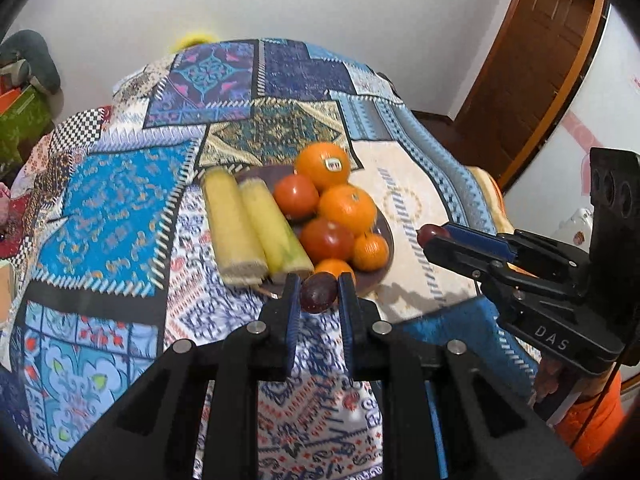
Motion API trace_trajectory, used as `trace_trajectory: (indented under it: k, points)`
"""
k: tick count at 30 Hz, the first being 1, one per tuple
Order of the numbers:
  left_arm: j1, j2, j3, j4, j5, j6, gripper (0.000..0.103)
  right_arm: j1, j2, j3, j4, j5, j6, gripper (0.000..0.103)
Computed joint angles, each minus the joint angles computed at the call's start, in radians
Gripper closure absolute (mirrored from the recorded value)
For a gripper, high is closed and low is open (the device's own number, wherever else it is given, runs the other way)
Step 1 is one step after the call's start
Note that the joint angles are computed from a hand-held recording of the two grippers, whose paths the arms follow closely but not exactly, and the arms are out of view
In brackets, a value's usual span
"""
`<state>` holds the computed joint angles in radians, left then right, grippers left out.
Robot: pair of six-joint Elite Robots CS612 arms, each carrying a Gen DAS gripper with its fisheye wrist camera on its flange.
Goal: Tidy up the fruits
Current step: 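Carry both dark red plums onto the plate and release them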
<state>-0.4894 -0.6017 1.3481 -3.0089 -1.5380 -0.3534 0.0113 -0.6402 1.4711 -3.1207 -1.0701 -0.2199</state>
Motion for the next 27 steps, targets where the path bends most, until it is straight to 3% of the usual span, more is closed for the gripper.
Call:
trace_trajectory:
  k: [10,27]
  points:
    - [0.01,0.041,-0.088,0.053,0.023,0.024,0.085,0.018,0.041,-0.084,0.045,-0.015,-0.003,0.083]
    - [0.025,0.119,-0.214,0.156,0.002,0.023,0.085,0.026,0.094,-0.166,0.149,-0.011,0.009,0.082]
